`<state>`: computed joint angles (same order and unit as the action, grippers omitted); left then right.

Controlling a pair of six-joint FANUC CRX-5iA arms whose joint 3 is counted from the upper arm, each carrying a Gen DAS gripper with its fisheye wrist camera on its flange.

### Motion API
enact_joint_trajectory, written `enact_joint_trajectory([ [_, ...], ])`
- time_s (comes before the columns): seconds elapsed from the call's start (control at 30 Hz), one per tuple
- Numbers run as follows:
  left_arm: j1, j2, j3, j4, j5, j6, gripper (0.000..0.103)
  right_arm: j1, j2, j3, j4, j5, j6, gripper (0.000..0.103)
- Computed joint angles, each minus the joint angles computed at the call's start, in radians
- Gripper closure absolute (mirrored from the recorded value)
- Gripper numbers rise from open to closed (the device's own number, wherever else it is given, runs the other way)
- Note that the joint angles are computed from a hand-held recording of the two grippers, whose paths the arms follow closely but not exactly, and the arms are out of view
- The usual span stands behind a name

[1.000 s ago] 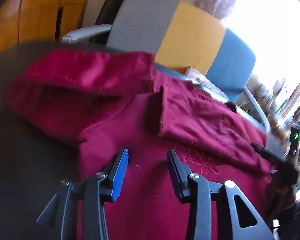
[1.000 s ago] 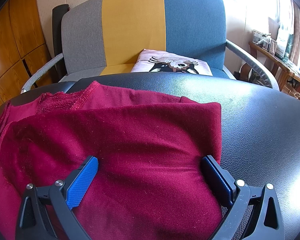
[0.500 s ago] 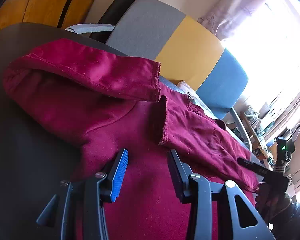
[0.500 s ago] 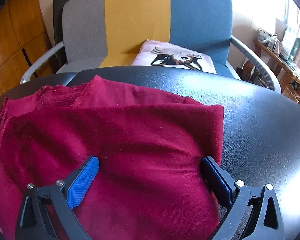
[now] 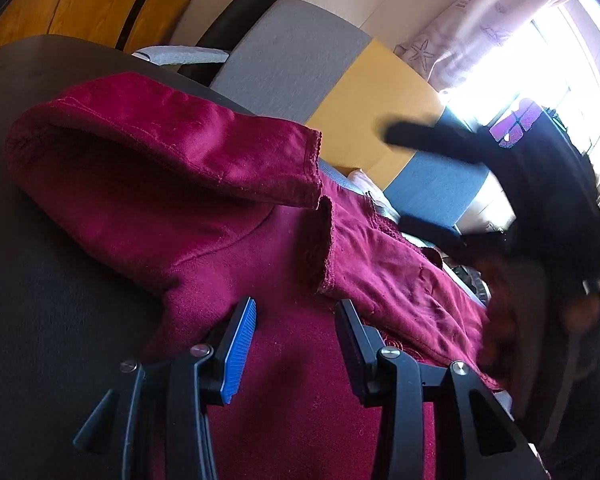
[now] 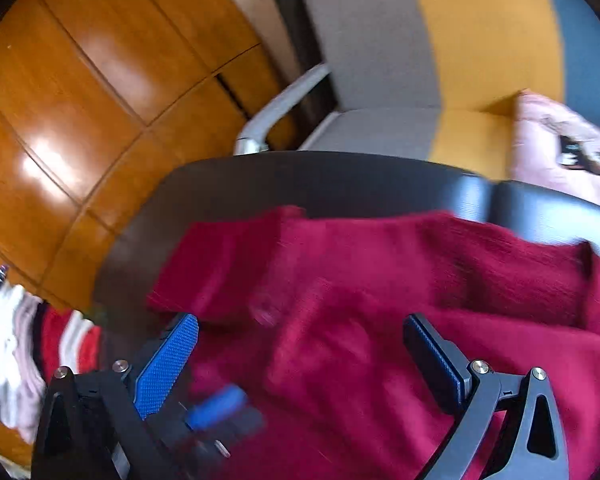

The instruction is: Fold clothes

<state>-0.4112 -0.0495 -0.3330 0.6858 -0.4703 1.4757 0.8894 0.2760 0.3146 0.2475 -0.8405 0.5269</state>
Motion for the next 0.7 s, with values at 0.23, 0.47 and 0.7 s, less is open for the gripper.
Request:
enact_joint_trajectory([
  [0.23,-0.010,0.008,-0.007,0.021,0.025,-0.016,0.062,-0.050,0.176,0.220,-0.085,-0.071,0.041,0.022],
  [0.47,-0.016,0.015,-0.002,0.009,0.037,-0.009,0.062,-0.023,0.194,0.210,-0.042,-0.040,0.072,0.064],
  [0.7,-0.017,0.025,0.010,-0.012,0.036,0.006,0.062,0.043,0.248,0.335,0.119,-0.220,0.176,0.097],
])
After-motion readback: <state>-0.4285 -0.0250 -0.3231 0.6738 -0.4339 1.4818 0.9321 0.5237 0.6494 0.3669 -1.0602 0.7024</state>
